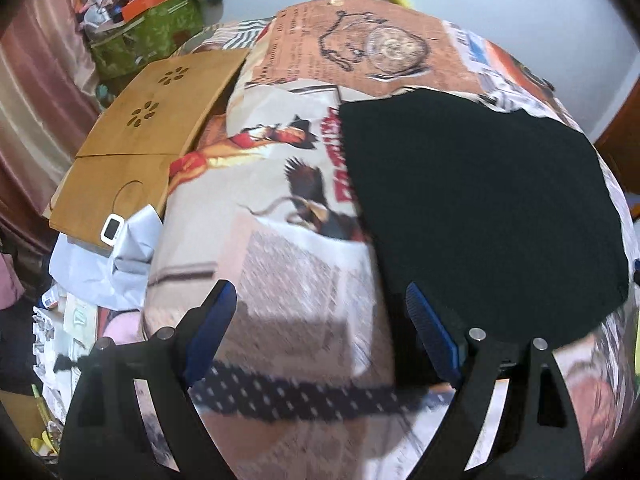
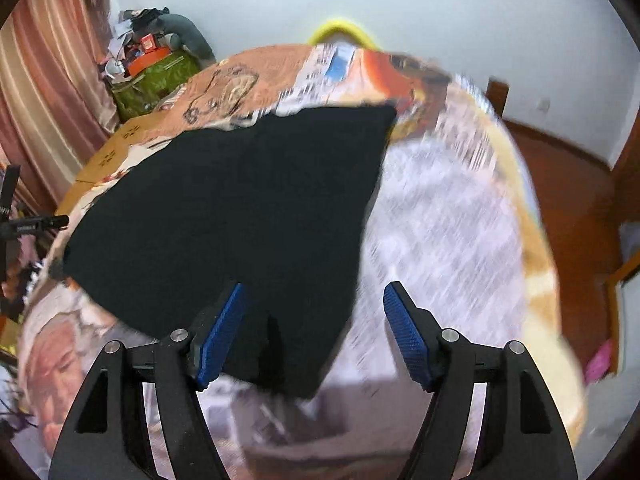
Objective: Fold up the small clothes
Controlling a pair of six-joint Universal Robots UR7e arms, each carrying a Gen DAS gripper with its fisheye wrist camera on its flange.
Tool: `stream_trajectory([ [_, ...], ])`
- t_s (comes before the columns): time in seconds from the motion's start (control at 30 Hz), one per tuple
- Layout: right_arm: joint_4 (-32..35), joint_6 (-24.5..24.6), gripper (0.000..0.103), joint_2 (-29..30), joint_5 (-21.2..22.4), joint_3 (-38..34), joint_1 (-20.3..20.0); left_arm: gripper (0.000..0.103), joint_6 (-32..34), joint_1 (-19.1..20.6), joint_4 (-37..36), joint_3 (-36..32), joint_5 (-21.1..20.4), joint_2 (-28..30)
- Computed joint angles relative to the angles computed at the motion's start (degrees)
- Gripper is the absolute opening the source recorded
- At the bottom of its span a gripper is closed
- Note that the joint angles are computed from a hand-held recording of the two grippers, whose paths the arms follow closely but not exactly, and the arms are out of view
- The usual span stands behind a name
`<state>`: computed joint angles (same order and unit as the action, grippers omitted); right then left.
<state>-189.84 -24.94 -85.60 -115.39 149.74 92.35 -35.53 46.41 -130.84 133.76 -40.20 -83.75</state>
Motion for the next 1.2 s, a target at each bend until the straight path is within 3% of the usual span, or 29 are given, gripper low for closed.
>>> stream_trajectory([
  [0.13, 3.83, 4.05, 0.064, 1.54, 4.34, 0.46, -3.96, 0.087, -1.62, -2.20, 0.38, 1.64, -1.23, -0.63],
  [0.2, 0.30, 3.22, 0.060, 4.46, 2.78, 0.51, -2.84, 0.087, -2.27, -3.00, 0.50, 2.05, -1.56, -0.52],
  [0.27, 1.68, 2.93, 0.024, 4.54, 2.79, -0.04, -2.10, 0.087, -2.57, -3.31, 0.39, 2.12, -1.68, -0.31],
  [0.37, 2.11, 2.42, 0.011, 4.28, 2.94, -0.33, -2.00, 0.087, -3.00, -3.34, -0.57, 1.91, -1.59, -0.07],
  [0.6, -0.32, -2.28, 0.005, 1.52, 3.00, -0.26, -1.00, 0.087, 1.77, -2.14, -3.03, -2.68, 0.89, 3.95],
  [0.83, 2.80, -5.89, 0.003, 1.55, -1.51, -6.78, -1.03, 0.087, 12.20, 2.29, -9.87, -12.46, 1.73, 13.55],
  [0.93, 1.98, -7.34, 0.001, 2.09, -5.70, -10.22, -2.06, 0.087, 17.47, 4.56, -10.90, -17.37, 1.42, 18.60],
  [1.0, 7.39, -4.92, 0.002, -0.20, -3.91, -12.76, -4.51, 0.087, 21.15, 6.24, -11.28, -20.49, 0.57, 21.73],
  [1.07, 7.57, -3.66, 0.003, -1.76, -2.51, -12.93, -5.75, 0.087, 22.34, 6.97, -11.33, -22.27, 2.32, 24.06],
  [1.2, 9.36, 0.64, 0.007, -6.60, 5.56, -9.08, -8.73, 0.087, 22.22, 8.77, -14.14, -23.28, 0.98, 26.27],
])
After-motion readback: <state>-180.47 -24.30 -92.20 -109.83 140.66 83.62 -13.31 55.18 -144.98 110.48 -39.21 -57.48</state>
